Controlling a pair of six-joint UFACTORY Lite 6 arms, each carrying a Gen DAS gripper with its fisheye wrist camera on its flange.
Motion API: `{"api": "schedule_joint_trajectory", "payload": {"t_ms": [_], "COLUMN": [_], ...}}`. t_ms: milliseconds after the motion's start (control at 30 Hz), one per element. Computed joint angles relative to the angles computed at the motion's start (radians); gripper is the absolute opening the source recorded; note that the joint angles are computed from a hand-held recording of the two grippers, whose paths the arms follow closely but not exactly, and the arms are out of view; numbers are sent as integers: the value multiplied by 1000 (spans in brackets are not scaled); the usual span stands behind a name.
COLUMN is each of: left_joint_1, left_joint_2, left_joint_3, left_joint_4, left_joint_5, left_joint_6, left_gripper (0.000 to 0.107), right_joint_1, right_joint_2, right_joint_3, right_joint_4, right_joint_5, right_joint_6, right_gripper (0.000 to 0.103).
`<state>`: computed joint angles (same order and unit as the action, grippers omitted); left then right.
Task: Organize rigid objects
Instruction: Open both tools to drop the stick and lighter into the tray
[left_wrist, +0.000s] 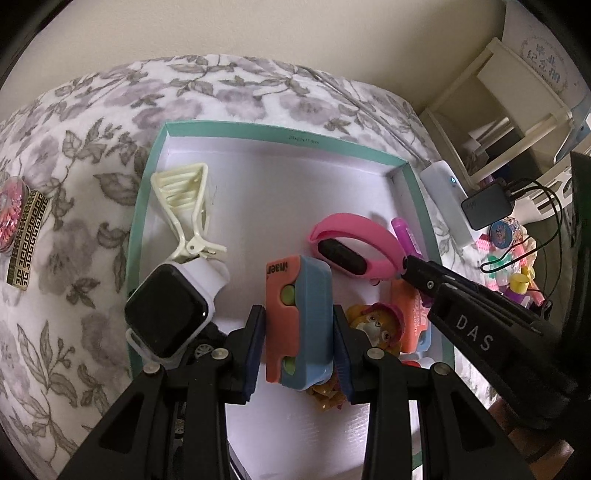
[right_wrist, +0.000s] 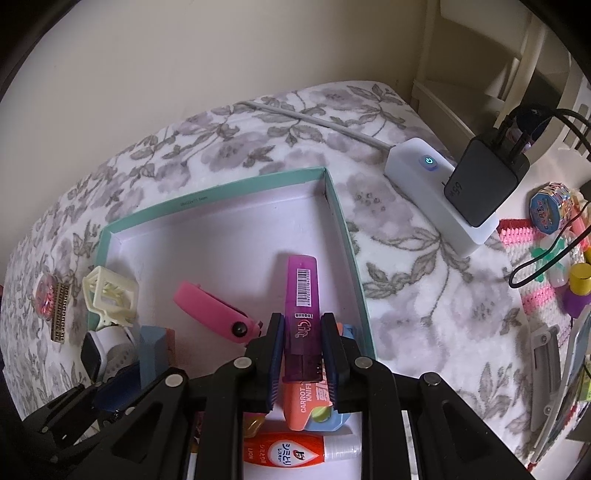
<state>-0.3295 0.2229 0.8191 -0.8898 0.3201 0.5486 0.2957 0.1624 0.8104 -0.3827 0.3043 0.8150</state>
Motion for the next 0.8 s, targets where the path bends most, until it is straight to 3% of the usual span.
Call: {"api": "schedule_joint_trajectory", "payload": {"t_ms": [467, 600, 800], "left_joint_1": [3, 13, 46], "left_joint_2": [22, -3, -82], "left_joint_3": [12, 6, -2], "left_joint_4": [-1, 0, 33], "left_joint_5": [12, 28, 57], "left_joint_6": [2, 6, -20], "left_gripper": [37, 43, 43], "right_joint_1": [6, 12, 31], "right_joint_2": [-11, -51, -158], "right_joint_3": [4, 2, -4], "right_joint_4": [-29, -54, -88], "right_joint_5": [19, 38, 78], "right_joint_6": [33, 55, 92], "right_gripper": [29, 29, 29]}}
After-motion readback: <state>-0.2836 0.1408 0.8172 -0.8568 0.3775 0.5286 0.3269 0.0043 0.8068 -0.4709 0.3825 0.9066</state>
